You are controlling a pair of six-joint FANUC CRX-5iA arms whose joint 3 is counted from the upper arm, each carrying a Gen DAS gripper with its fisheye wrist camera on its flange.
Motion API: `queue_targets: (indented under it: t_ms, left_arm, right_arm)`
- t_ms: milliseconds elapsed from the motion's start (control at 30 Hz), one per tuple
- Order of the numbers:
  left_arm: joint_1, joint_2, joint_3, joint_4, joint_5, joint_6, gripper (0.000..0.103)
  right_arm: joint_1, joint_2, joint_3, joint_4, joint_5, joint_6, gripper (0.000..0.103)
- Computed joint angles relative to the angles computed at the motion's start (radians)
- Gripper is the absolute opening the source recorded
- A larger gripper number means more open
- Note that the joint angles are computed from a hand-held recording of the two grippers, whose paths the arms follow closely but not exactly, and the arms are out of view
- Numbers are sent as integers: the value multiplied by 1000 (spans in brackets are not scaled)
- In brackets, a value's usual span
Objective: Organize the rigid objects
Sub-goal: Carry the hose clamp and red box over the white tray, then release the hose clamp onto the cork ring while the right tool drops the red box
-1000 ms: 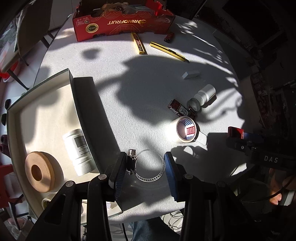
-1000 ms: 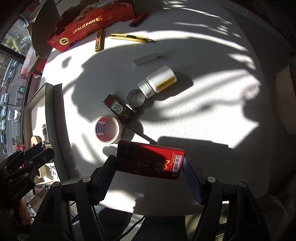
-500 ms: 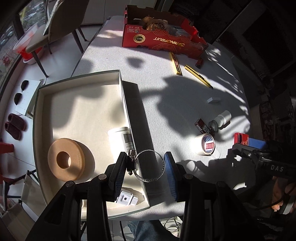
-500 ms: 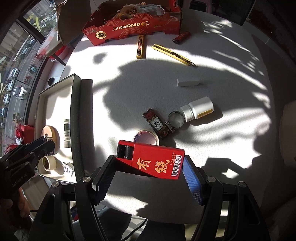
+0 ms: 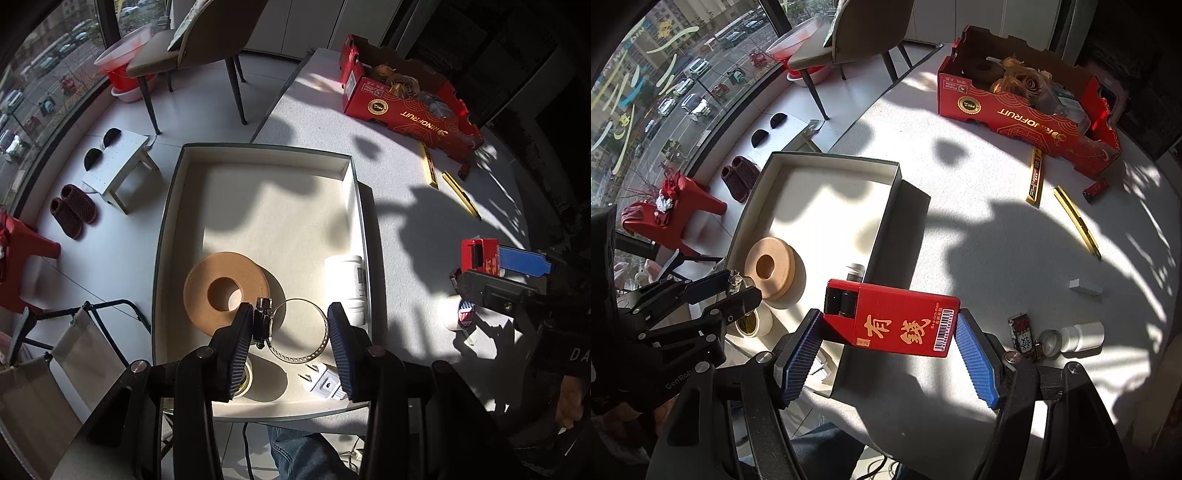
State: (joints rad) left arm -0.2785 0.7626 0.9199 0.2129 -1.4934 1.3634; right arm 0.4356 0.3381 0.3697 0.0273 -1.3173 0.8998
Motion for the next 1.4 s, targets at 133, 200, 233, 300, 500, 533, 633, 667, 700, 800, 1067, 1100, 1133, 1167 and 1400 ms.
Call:
queue_targets:
  t_ms: [133, 200, 233, 300, 500, 533, 633, 667, 700, 800, 1067, 1100, 1133, 1167, 1400]
  left_arm:
    - [23, -8, -5, -19, 9, 34, 44]
    - [30, -6, 3, -27, 15, 44, 44]
    - [33, -1, 12, -28, 15, 48, 44]
    - [37, 18, 46, -27, 9, 57, 44]
    - [32, 111, 202, -34, -34, 80, 44]
    - [30, 131, 238, -36, -50, 82, 44]
    - [23, 182, 325, -42, -85, 87, 44]
    - [21, 195, 349, -44, -93, 90, 44]
    - [19, 202, 360, -47, -95, 94, 43]
    - [21, 238, 413, -50, -126, 111, 43]
    - [26, 234, 383, -82, -145, 141, 48]
    - [26, 230, 375, -91, -146, 145, 55]
    - [26, 219, 357, -105, -140, 149, 63]
    - [26, 209, 342, -117, -135, 156, 67]
    - [36, 191, 305, -129, -135, 189, 80]
  right_arm:
    - [1, 57, 84, -32, -11, 37, 73]
    - [1, 83, 120, -40, -21, 49, 73]
    - [1, 94, 135, -43, -24, 54, 73]
    - [0, 117, 168, -45, -36, 60, 73]
    - [-9, 167, 233, -60, -49, 63, 73]
    - [-11, 172, 239, -61, -49, 62, 73]
    - [-16, 189, 258, -71, -51, 64, 73]
    - [-18, 194, 263, -74, -54, 67, 73]
    - [-19, 201, 270, -74, -59, 66, 73]
    - [-27, 224, 294, -89, -76, 66, 73]
    - [-41, 291, 359, -133, -123, 75, 73]
    - [-41, 297, 362, -132, -127, 75, 73]
    - [-42, 300, 364, -134, -129, 77, 73]
    - [-44, 303, 365, -140, -131, 80, 73]
    - [-51, 321, 379, -159, -150, 76, 73]
